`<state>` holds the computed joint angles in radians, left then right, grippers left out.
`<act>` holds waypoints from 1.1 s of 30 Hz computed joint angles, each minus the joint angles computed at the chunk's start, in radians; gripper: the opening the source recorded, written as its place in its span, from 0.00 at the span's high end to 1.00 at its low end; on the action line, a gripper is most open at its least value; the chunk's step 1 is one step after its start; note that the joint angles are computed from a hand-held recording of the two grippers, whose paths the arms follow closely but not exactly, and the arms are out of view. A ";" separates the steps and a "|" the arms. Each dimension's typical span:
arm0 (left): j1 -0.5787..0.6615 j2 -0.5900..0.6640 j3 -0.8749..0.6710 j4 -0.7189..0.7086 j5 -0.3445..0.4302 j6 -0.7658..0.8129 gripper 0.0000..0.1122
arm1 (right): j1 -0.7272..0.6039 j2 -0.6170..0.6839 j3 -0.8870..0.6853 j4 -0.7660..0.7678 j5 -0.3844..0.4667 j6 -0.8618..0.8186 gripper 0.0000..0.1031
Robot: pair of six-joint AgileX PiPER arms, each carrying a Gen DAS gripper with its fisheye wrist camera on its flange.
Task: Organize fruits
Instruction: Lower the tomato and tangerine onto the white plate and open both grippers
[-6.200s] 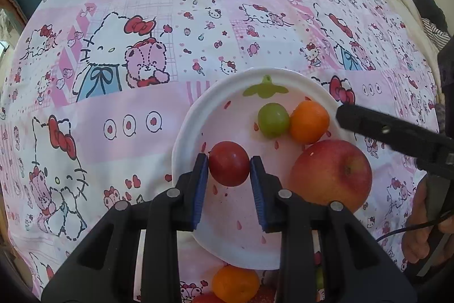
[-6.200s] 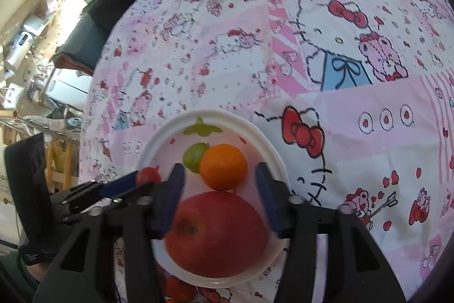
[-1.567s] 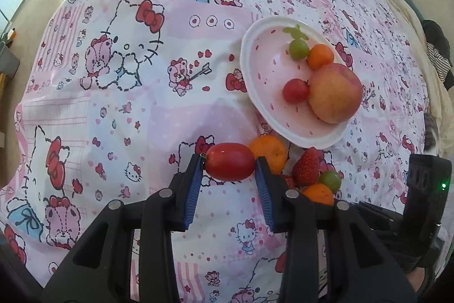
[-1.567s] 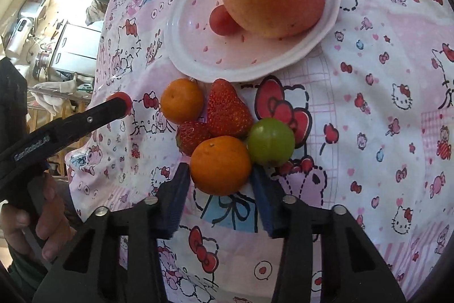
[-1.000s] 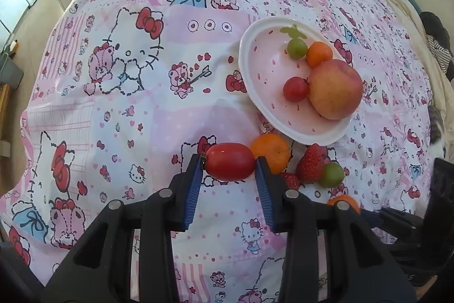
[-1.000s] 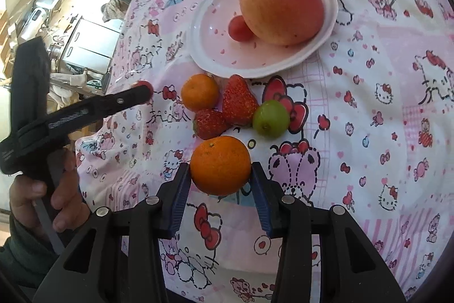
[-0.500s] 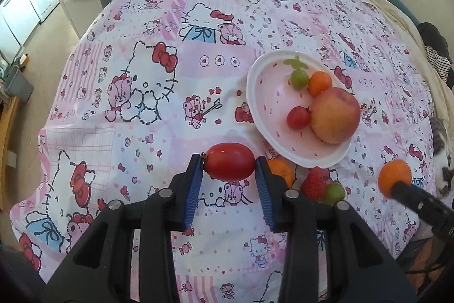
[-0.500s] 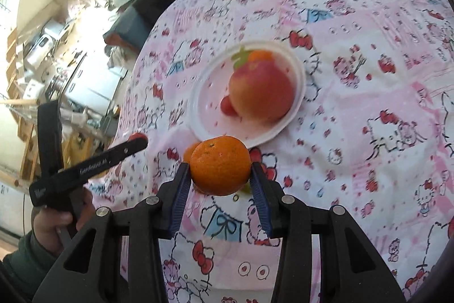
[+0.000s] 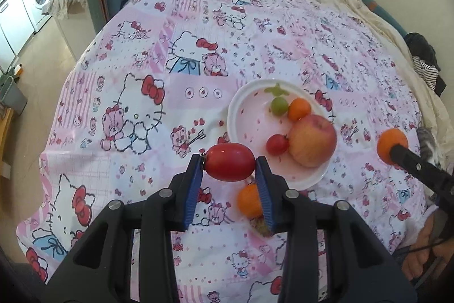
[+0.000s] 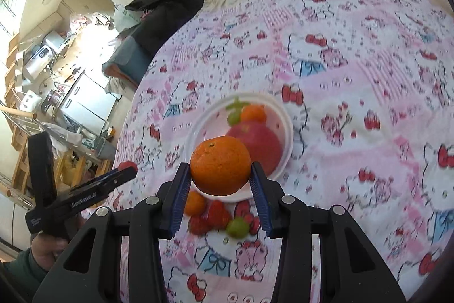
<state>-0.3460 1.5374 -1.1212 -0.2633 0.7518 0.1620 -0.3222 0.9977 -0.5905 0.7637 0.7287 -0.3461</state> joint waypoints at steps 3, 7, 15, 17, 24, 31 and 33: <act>-0.004 0.020 -0.043 -0.002 0.016 0.008 0.70 | -0.022 0.039 -0.028 0.012 -0.002 -0.029 0.56; -0.020 0.061 -0.091 0.040 0.007 -0.009 0.70 | -0.025 0.112 -0.066 0.024 -0.023 -0.062 0.56; -0.028 0.180 -0.216 0.034 0.034 -0.013 0.70 | -0.014 0.220 -0.135 0.044 -0.062 -0.127 0.56; -0.032 0.205 -0.242 0.025 0.038 -0.006 0.70 | -0.015 0.247 -0.151 0.052 -0.067 -0.140 0.56; -0.062 0.343 -0.370 0.035 0.064 -0.006 0.70 | -0.032 0.348 -0.192 0.129 -0.075 -0.215 0.56; -0.082 0.450 -0.475 0.042 0.103 -0.011 0.70 | -0.048 0.456 -0.236 0.202 -0.059 -0.267 0.56; -0.088 0.477 -0.497 0.049 0.114 -0.010 0.70 | -0.040 0.503 -0.257 0.215 -0.056 -0.273 0.56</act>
